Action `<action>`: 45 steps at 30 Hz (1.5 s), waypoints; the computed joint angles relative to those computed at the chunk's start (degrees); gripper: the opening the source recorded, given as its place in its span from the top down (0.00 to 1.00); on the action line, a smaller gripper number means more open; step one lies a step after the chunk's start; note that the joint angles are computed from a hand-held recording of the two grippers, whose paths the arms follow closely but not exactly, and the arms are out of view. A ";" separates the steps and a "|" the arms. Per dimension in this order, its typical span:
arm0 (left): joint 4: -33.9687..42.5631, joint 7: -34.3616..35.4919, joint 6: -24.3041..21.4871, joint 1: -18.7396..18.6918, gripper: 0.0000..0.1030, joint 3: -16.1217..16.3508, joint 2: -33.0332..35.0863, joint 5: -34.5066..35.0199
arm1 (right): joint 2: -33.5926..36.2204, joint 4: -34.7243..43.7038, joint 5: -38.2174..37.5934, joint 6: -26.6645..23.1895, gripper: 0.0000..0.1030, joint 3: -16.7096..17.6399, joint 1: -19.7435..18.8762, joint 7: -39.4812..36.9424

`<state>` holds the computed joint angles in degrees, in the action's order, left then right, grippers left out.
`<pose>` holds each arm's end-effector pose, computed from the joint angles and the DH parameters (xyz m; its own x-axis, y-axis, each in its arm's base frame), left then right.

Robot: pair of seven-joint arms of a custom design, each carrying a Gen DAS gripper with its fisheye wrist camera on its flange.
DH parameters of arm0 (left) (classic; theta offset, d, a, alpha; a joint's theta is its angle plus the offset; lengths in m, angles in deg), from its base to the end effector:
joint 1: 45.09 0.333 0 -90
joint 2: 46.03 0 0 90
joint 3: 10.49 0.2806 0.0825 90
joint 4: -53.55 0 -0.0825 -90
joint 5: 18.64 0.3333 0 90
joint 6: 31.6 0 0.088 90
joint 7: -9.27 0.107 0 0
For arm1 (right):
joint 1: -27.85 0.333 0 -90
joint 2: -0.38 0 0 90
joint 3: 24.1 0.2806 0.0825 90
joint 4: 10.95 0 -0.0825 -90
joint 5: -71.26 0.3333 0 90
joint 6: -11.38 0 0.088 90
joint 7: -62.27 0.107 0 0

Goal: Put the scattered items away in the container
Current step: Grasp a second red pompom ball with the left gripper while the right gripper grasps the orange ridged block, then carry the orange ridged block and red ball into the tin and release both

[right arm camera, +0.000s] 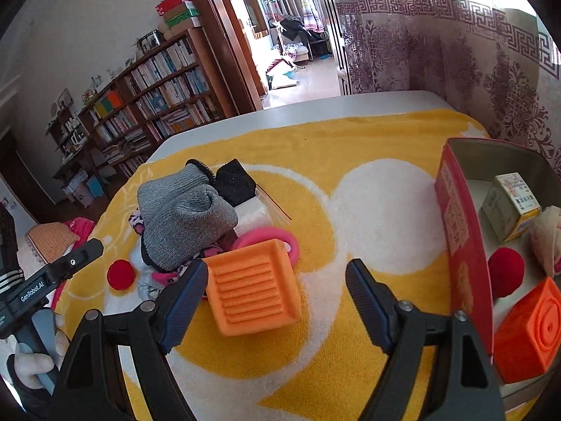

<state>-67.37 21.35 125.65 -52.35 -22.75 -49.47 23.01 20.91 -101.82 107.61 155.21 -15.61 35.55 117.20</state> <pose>0.4910 -0.2042 0.5015 0.2957 -0.9104 0.2895 -0.6122 -0.4132 -0.6742 0.6260 0.1627 0.4794 0.5142 -0.8125 -0.2746 -0.7272 -0.2433 -0.6419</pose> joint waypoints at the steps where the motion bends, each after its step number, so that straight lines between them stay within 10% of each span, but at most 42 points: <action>1: -0.01 0.84 -0.27 -0.09 0.13 0.06 0.20 -0.86 | 0.20 -0.09 0.61 0.14 0.19 0.35 -0.12 -0.67; 12: 3.25 6.26 -6.79 -2.84 0.15 0.10 3.81 -2.13 | -1.07 -2.68 5.44 1.76 0.19 0.86 -0.39 -4.99; 15: 3.17 9.34 -6.28 -3.10 0.47 0.73 4.63 -5.87 | -1.30 -3.00 5.93 1.88 0.19 0.87 -0.34 -5.43; 19: 2.35 9.72 -6.09 -3.14 0.64 1.38 4.71 -7.64 | -1.92 -3.89 6.69 2.03 0.19 1.01 -0.24 -7.04; 31: -0.28 -0.46 -0.22 -1.28 0.64 0.48 0.92 2.41 | -1.83 -5.07 4.30 3.59 0.19 0.56 2.15 -8.37; 35: 0.28 -0.36 0.51 -1.24 0.64 0.24 1.36 2.86 | -1.52 -5.31 1.46 4.76 0.42 0.14 2.65 -6.16; 45: 0.28 -1.16 1.30 -1.45 0.64 0.24 1.53 4.05 | -4.48 -9.34 5.72 9.50 0.43 1.75 1.45 -10.42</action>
<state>-67.09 20.20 126.95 -53.80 -22.51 -47.94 27.05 16.43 -111.16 113.33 164.70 -13.87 36.99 106.78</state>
